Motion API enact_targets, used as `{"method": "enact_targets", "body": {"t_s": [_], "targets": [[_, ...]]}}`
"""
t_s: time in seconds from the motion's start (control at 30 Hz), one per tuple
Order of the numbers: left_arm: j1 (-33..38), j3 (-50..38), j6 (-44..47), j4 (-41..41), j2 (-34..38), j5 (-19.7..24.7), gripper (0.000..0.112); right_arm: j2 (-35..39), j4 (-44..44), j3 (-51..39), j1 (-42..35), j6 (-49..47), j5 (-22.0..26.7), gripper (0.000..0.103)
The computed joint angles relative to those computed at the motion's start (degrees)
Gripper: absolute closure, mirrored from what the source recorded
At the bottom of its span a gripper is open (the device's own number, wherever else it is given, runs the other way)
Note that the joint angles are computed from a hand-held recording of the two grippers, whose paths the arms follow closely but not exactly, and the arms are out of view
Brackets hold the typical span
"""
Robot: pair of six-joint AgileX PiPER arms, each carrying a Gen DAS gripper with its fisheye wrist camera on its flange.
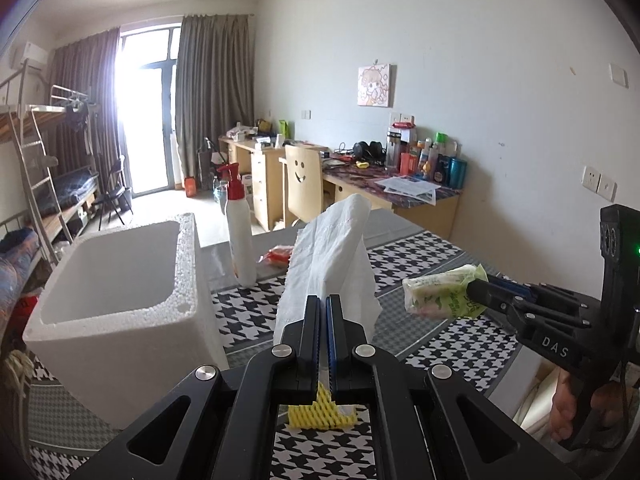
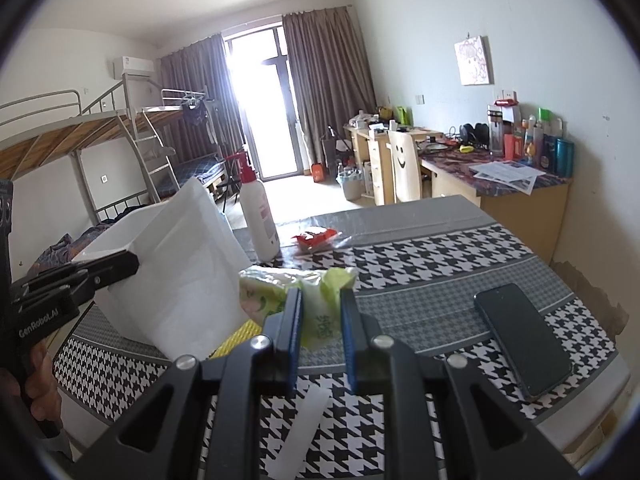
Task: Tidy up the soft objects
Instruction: 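Lift the white tissue with the left tool while the right tool lifts the green packet, then carry the white tissue over the white foam box and open the left tool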
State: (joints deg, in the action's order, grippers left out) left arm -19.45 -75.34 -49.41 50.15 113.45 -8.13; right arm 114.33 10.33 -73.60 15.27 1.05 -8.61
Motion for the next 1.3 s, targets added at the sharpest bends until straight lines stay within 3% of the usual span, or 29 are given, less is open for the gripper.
{"method": "enact_targets", "body": {"t_s": [0.1,0.27,0.43,0.7,0.83,0.97,1.17,1.3], "targets": [[0.04,-0.58,-2.85,2.67,-0.04,0.48,0.109,-0.38,7.72,-0.18,0.51,-7.95,-0.25,0.081],[0.13,-1.00,-0.68,0.19,-0.37,0.77,0.109,-1.04,8.51,-0.12,0.78,-9.19,-0.64,0.081],[0.84,-1.97,-7.22,6.46,-0.56,0.60,0.109,-1.06,9.68,-1.06,0.93,-10.70,0.02,0.081],[0.85,-1.70,2.47,-3.15,-1.68,0.43,0.109,-0.89,8.54,-2.50,1.34,-10.36,0.41,0.081],[1.05,-2.20,1.79,-2.46,-1.88,0.61,0.109,-0.83,7.92,-3.17,1.39,-10.08,0.61,0.081],[1.10,-1.62,9.66,-10.30,-2.38,0.55,0.109,-0.92,7.89,-3.51,1.66,-10.47,0.47,0.081],[1.45,-2.42,7.04,-7.75,-2.56,1.03,0.109,-0.67,3.35,-4.68,1.56,-6.23,0.90,0.081],[1.74,-2.75,10.95,-12.06,-2.98,1.16,0.109,-0.59,2.86,-5.60,1.74,-5.80,1.20,0.081]]}}
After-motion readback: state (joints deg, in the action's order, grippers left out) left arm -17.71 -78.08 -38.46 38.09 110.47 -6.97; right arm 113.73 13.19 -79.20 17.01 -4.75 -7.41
